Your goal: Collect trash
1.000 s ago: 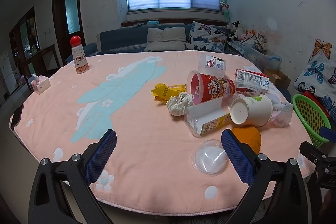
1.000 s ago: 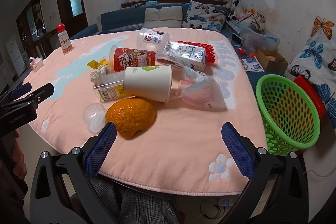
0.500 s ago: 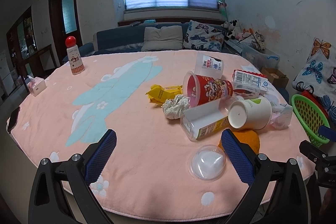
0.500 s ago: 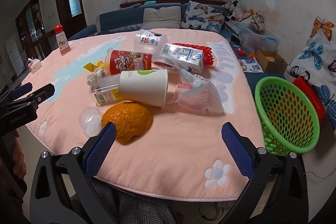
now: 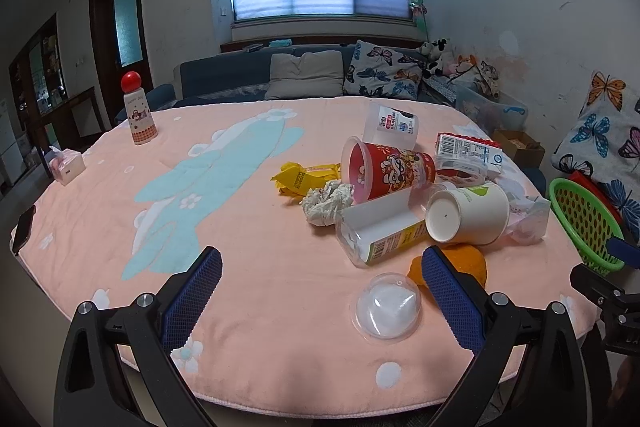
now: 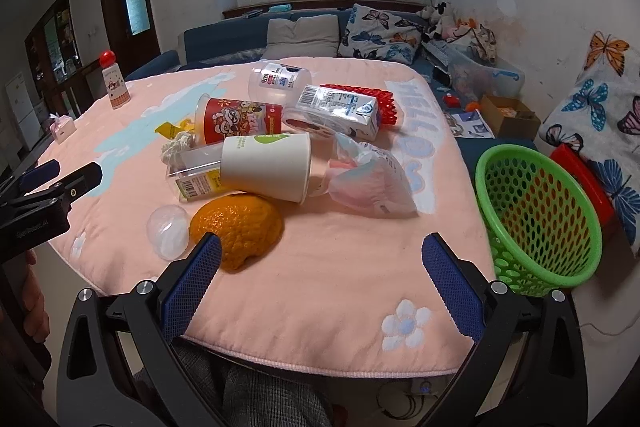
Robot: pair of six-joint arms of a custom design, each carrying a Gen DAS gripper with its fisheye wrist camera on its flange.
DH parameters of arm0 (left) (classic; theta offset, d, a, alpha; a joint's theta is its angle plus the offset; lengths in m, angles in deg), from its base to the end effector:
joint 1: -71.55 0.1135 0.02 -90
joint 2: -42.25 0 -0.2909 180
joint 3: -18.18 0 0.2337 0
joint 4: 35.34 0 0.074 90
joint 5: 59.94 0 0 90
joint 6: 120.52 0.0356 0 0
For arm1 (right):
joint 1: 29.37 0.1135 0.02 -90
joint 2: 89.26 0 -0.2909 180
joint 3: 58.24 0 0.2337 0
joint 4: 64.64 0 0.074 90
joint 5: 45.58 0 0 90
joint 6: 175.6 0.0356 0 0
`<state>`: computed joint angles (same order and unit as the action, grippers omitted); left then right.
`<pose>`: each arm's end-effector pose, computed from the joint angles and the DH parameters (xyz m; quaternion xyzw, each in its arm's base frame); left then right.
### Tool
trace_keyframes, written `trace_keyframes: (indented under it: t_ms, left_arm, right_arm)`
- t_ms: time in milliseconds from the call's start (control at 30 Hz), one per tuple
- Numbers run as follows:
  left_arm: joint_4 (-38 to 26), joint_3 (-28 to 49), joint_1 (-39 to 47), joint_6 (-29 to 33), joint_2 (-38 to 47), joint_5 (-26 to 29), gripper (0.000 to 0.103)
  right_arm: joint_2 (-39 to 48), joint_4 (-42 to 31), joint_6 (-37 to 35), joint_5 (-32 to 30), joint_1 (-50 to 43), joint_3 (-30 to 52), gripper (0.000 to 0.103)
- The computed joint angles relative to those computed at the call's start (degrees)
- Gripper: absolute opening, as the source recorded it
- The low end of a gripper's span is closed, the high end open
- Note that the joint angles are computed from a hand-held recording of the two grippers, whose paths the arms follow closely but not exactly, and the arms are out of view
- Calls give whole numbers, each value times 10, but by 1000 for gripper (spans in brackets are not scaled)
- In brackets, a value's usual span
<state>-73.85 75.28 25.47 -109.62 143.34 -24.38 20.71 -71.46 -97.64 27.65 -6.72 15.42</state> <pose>0.1988 -0.1646 0.1428 -0.2809 0.8423 0.1585 0.4320 0.3528 0.1583 0.1746 -0.3260 0.8491 0.1696 0.3794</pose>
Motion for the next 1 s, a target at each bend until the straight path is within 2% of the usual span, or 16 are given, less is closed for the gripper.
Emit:
trace_keyframes:
  t_ms: [533,733,1000]
  left_arm:
    - [-40,30,-23,-20,10,-9,97]
    - [-17,22,-13,6,3,-3,97]
    - [49,-8,26,80,-18,10,97]
  right_arm:
    - [-22,16,3,-7,-16,-26,99]
    - [-15,10,-1,-8,-17,-18,99]
    - [30,-34,-29,-24,-15,52,99]
